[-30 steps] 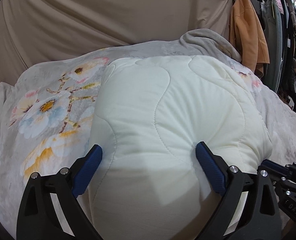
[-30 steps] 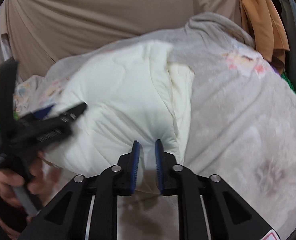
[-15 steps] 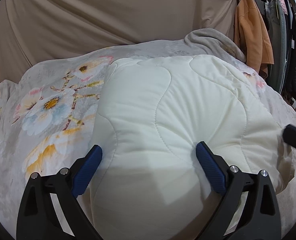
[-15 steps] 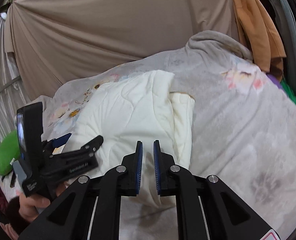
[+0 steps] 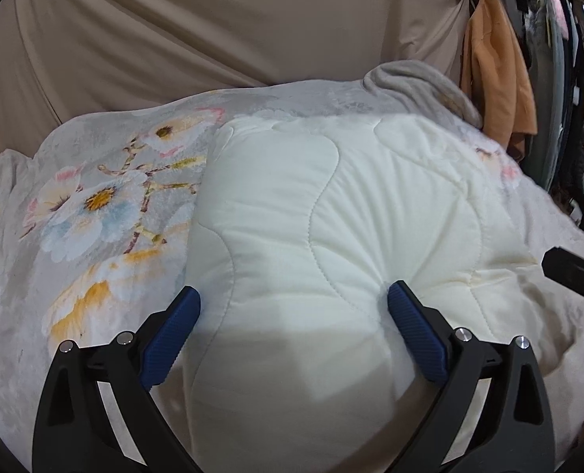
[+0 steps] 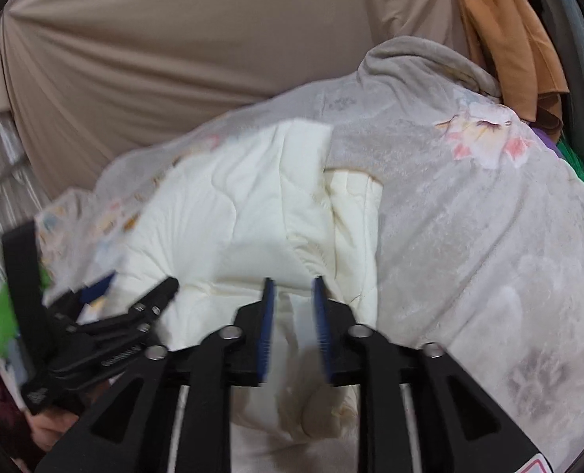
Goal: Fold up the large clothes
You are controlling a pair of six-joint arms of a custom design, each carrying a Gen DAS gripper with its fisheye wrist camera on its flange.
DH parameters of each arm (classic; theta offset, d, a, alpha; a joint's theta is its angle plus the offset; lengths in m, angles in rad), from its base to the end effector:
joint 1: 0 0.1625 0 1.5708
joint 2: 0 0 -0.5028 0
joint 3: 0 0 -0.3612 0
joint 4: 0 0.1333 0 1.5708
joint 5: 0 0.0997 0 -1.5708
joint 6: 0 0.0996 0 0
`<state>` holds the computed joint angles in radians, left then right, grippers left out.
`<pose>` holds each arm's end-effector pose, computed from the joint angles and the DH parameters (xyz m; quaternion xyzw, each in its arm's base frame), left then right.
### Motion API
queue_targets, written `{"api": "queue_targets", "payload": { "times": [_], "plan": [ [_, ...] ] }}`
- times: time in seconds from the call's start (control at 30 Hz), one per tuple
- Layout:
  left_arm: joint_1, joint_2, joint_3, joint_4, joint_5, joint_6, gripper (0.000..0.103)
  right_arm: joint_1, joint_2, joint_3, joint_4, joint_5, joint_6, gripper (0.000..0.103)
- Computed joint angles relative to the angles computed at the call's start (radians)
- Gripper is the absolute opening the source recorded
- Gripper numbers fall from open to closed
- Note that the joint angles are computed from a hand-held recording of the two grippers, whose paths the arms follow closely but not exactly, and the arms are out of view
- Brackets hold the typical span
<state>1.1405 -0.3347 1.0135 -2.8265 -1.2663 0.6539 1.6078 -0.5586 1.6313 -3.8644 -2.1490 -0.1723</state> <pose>-0.2236 -0.8782 0.0756 0.4519 0.8340 -0.2632 0.1759 0.1051 -0.7081 0.1767 -0.0805 -0.7982 0.5324 0.2702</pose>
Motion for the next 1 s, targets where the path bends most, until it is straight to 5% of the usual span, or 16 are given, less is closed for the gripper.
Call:
{"api": "queue_targets", "payload": {
  "times": [0.13, 0.27, 0.3, 0.33, 0.37, 0.47, 0.57, 0.63, 0.73, 0.9, 1.0],
  "plan": [
    [0.023, -0.079, 0.054, 0.062, -0.098, -0.035, 0.093, -0.014, -0.033, 0.084, -0.020, 0.043, 0.059, 0.052],
    [0.037, -0.097, 0.068, 0.074, -0.062, -0.052, 0.094, -0.056, -0.052, 0.116, 0.058, 0.159, 0.134, 0.059],
    [0.039, -0.091, 0.063, 0.078, -0.047, -0.051, 0.094, -0.059, -0.044, 0.101, 0.077, 0.156, 0.132, 0.053],
    [0.042, -0.085, 0.056, 0.087, -0.035, -0.055, 0.094, -0.062, -0.040, 0.095, 0.080, 0.172, 0.128, 0.030],
    [0.043, -0.083, 0.054, 0.092, -0.030, -0.061, 0.094, -0.056, -0.034, 0.089, 0.057, 0.178, 0.120, 0.023],
    [0.043, -0.084, 0.058, 0.082, -0.033, -0.051, 0.095, -0.025, -0.030, 0.095, -0.046, 0.162, 0.049, 0.016],
    [0.046, -0.071, 0.040, 0.122, -0.040, -0.045, 0.096, -0.037, -0.036, 0.090, 0.031, 0.118, 0.076, 0.015],
    [0.054, -0.058, 0.003, 0.201, -0.055, -0.082, 0.097, -0.082, -0.027, 0.074, 0.137, 0.133, 0.142, 0.021],
    [0.060, -0.061, -0.020, 0.252, -0.076, -0.122, 0.097, -0.104, -0.041, 0.110, 0.111, 0.207, 0.199, 0.023],
    [0.061, -0.104, -0.017, 0.244, -0.157, -0.127, 0.096, -0.090, -0.112, 0.190, 0.001, 0.278, 0.196, 0.035],
    [0.064, -0.082, -0.115, 0.325, -0.199, -0.169, 0.098, -0.086, -0.141, 0.179, -0.001, 0.258, 0.180, 0.047]
  ]
}}
